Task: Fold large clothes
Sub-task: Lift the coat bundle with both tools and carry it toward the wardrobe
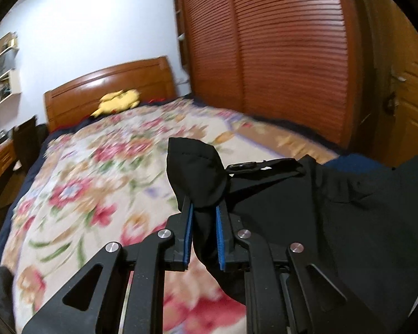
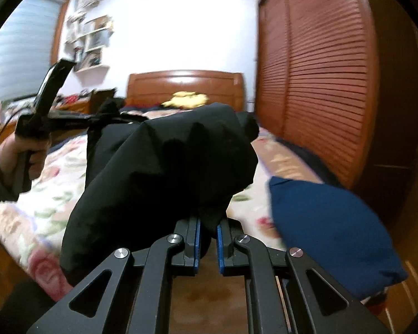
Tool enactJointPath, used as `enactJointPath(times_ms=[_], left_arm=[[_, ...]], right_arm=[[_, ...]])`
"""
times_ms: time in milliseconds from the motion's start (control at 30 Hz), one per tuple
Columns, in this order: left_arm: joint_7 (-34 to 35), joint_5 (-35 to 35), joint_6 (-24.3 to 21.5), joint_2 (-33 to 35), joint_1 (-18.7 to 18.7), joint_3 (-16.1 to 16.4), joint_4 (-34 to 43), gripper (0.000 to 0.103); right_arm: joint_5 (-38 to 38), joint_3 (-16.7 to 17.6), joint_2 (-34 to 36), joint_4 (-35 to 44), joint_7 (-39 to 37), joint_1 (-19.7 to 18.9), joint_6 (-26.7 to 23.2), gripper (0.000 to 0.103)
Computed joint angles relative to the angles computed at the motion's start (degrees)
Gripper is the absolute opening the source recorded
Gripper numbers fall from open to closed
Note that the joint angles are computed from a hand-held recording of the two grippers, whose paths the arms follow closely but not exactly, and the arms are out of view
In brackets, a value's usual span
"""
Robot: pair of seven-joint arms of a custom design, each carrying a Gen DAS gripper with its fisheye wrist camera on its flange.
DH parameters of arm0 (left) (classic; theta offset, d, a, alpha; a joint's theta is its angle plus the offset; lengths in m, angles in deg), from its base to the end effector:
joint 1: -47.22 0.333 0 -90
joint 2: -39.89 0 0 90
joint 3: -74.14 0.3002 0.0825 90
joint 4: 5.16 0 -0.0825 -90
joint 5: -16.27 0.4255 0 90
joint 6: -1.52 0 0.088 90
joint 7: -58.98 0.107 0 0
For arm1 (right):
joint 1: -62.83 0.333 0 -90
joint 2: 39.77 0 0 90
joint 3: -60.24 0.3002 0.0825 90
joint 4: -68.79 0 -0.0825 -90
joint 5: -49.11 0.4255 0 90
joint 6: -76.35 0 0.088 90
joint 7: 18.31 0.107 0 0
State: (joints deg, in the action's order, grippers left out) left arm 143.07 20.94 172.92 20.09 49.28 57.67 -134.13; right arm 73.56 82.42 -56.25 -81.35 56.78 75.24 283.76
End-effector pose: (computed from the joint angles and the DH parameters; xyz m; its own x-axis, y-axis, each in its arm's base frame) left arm 0.5217 -0.1576 0.6005 -0.2115 -0.9739 -0.0821 -0.4491 0.1714 -0.8769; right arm 0.4219 0.2336 0.4518 0.3591 -0.9319 0.0519 -0.2683 -0.1564 -0.9506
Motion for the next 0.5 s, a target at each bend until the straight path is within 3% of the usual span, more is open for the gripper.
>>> enactJointPath(times_ms=[133, 233, 400, 500], left_arm=[[-4.2, 5.1, 0.1, 8.1, 1.0, -4.6, 10.1, 0.015], [-9.7, 12.2, -2.3, 15.9, 0.0, -7.0, 19.5, 0.015], [-16.4, 23.2, -7.0, 29.1, -7.1, -6.2, 34.9, 0.015], [-15.1, 21.2, -7.1, 34.1, -10.6, -5.9, 39.9, 0.015]], right_arm=[[5.3, 2.6, -3.2, 0.1, -4.7, -5.9, -1.7, 0.009], [8.5, 5.6, -5.7, -0.1, -7.3, -11.6, -3.0, 0.009], [10.1, 8.7, -7.5, -0.3, -7.4, -20.2, -4.1, 0.009], [8.9, 7.6, -8.2, -2.1, -5.4, -22.1, -3.4, 0.009]])
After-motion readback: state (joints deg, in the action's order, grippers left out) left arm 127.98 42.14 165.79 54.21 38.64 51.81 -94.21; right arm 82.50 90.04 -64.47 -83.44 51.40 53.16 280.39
